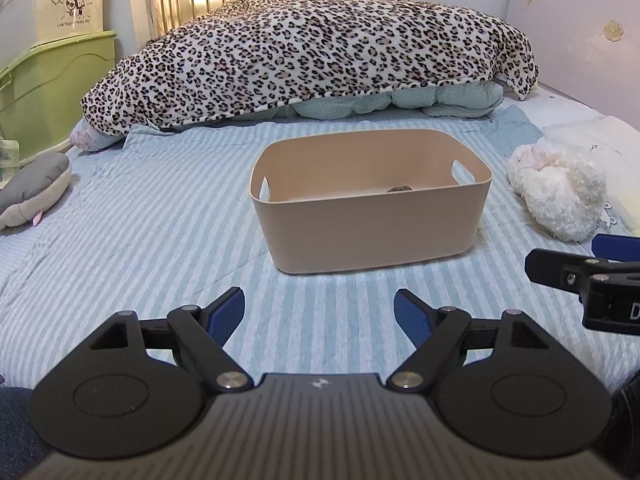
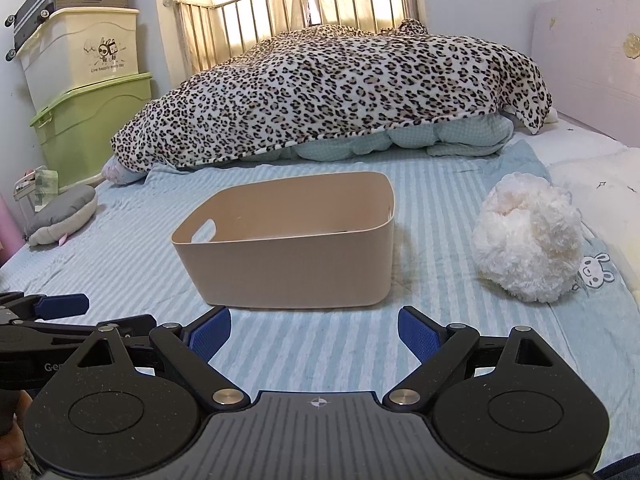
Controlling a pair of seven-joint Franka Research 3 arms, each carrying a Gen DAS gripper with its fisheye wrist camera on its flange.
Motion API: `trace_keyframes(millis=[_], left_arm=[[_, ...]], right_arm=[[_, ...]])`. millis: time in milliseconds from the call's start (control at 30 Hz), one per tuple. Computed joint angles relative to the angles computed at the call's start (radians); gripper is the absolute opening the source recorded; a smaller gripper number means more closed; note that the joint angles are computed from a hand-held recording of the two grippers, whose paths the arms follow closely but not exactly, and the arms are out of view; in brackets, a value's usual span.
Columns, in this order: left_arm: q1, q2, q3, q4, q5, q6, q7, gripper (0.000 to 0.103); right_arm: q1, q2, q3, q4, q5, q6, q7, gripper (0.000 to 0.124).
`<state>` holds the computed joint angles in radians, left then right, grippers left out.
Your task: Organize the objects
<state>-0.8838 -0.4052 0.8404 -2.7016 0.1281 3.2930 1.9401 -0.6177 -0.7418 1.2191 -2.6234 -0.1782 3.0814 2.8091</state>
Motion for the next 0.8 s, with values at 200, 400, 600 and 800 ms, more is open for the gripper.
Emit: trace_keyframes(millis=[200,400,600,800], left_arm=[[0.017,-0.011,-0.011,-0.019,-0.002,-0.009,0.011,0.082],[0.043,-0.008,-0.035,-0.029,-0.010,0.001,0.009,0.082],[0.062,0.003,-0.050,-0.024,-0.003,-0.005,-0.008,0.082],[0.062,0.003,-0.048,-0.023,0.000,-0.009,-0.008,0.083]], right_arm=[[0.009,-0.007,-0.001,-0.005,0.001,-0.006,0.009,0.092],[0.022,-0.010,-0.004,-0.009,-0.009,-0.019,0.011,0.092],[0.032,0.000,-0.010,-0.012,-0.018,-0.024,0.017,0.092],[0.036,0.003,-0.016,-0.015,-0.026,-0.021,0.022,0.092]])
